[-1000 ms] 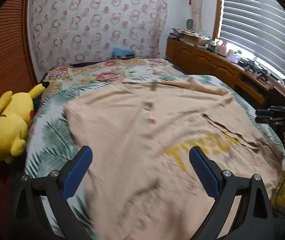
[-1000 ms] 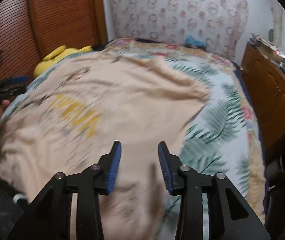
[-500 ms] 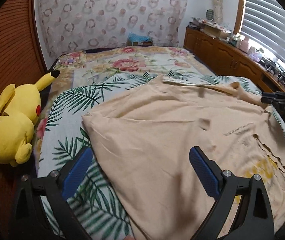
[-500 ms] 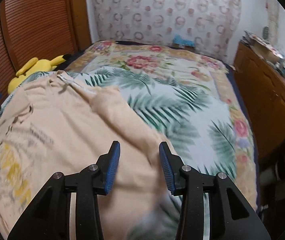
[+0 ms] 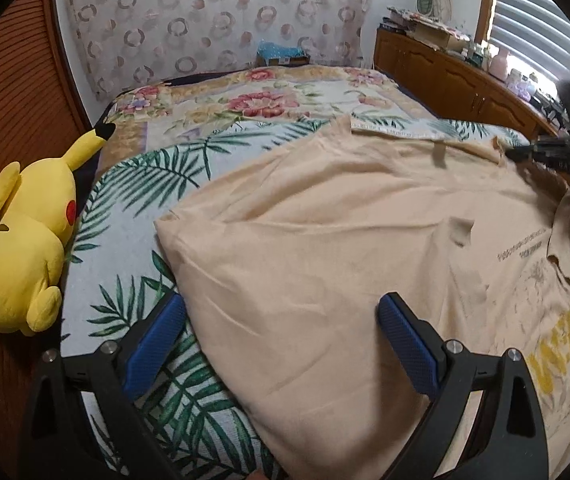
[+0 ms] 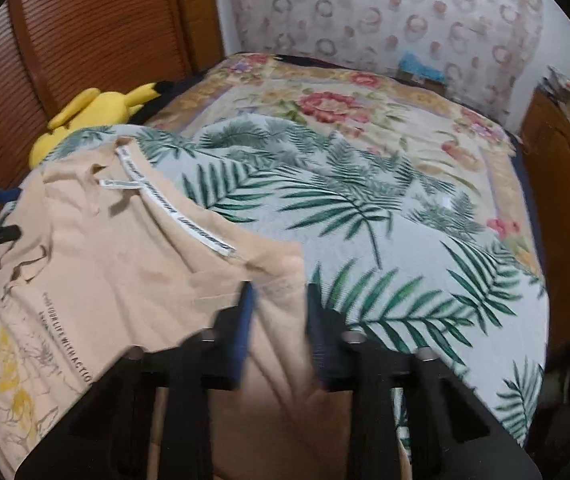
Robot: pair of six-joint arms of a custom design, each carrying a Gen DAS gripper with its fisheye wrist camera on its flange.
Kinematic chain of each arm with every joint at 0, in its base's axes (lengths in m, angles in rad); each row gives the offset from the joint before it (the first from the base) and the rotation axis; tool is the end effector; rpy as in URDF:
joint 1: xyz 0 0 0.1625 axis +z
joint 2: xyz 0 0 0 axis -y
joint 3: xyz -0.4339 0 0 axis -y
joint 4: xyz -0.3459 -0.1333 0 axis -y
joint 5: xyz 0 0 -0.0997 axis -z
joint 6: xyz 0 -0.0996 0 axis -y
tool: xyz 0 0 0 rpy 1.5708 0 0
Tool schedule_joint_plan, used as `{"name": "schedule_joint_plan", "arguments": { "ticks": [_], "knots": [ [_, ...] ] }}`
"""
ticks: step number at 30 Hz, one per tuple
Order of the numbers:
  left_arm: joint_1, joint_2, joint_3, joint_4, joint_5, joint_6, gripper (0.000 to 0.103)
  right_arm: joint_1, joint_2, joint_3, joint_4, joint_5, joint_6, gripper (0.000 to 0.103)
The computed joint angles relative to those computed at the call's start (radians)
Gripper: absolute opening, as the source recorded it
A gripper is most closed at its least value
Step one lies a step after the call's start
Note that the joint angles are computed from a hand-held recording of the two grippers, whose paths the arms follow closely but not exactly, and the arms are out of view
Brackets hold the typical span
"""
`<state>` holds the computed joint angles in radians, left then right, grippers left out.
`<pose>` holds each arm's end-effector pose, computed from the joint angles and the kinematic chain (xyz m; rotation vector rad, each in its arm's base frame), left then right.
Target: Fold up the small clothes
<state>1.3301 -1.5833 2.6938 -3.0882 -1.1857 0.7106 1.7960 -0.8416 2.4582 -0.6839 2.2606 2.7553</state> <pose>0.0999 -0.3090 0.2412 1.1174 2.4018 -0.4109 0.1215 -0.2173 0.0194 0.4361 -2.2970 0.6973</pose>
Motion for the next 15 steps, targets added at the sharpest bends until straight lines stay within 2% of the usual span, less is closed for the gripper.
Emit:
{"name": "schedule_joint_plan", "arguments": {
  "ticks": [3,5,9,11,15],
  "knots": [
    [0.015,0.001,-0.007,0.006,-0.024,0.005,0.098,0.028,-0.022,0.023,-0.119,0.089,-0.015,0.001],
    [0.020,0.002,-0.009,0.006,-0.026,0.010,0.098,0.034,-0.041,0.031,-0.153,0.125,-0.010,0.001],
    [0.024,-0.001,-0.012,0.013,-0.030,0.017,0.098,0.037,-0.095,0.061,-0.126,0.102,0.030,0.003],
    [0.024,-0.004,-0.020,0.030,-0.031,0.019,0.098,0.086,-0.103,0.067,-0.103,0.152,0.070,0.020],
    [0.033,-0.008,-0.049,0.048,-0.037,0.021,0.098,0.194,-0.078,0.078,-0.019,0.257,0.205,0.039]
  ]
}}
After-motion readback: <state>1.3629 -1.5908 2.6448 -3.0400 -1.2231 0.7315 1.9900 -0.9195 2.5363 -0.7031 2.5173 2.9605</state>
